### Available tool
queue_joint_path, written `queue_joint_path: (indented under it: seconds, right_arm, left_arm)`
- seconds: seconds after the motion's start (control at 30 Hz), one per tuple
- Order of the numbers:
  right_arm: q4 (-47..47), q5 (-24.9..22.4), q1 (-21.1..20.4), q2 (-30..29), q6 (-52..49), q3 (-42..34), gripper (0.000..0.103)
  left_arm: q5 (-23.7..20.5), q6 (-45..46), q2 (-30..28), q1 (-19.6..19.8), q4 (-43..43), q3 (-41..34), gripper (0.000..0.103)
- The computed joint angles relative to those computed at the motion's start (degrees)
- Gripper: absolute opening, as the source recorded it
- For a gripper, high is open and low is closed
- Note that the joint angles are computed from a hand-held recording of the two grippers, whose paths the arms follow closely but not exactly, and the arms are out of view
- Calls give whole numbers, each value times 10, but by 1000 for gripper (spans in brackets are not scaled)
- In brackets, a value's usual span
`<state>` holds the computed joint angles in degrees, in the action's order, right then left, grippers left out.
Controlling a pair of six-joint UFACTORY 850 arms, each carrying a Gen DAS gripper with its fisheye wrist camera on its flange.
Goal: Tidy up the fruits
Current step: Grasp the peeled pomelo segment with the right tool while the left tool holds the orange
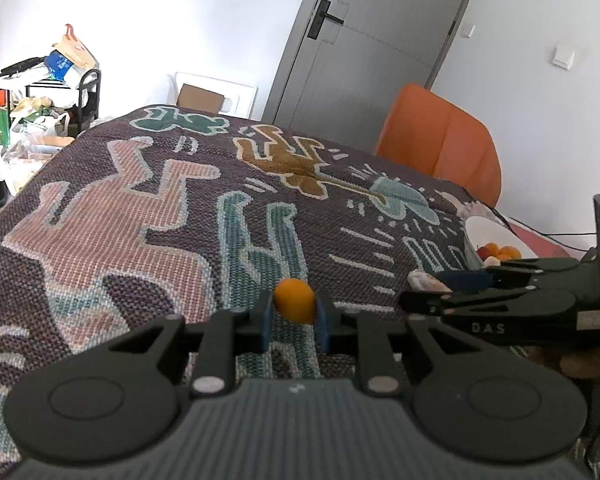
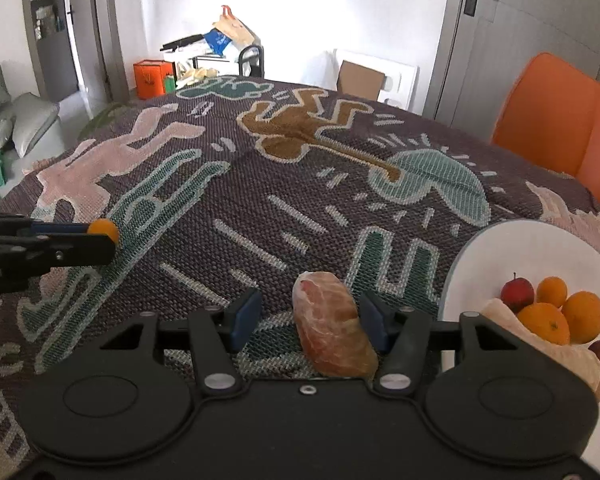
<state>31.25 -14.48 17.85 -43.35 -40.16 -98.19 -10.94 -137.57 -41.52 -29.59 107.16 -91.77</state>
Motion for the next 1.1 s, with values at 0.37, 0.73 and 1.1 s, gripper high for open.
queue_joint_path:
  seconds: [0.37,0.73,1.1]
  right_arm:
    - [106,-28,-1,18,-76,23,52]
    - [109,-9,-1,16,-71,25,32]
    - [372,-8,-13,53,-302,81,29]
  left_arm:
    - [2,-56,9,5,48,15,21]
    - [-4,19,10,-2,-21,11,21]
    - [-5,67,3,-10,-53,-10,21]
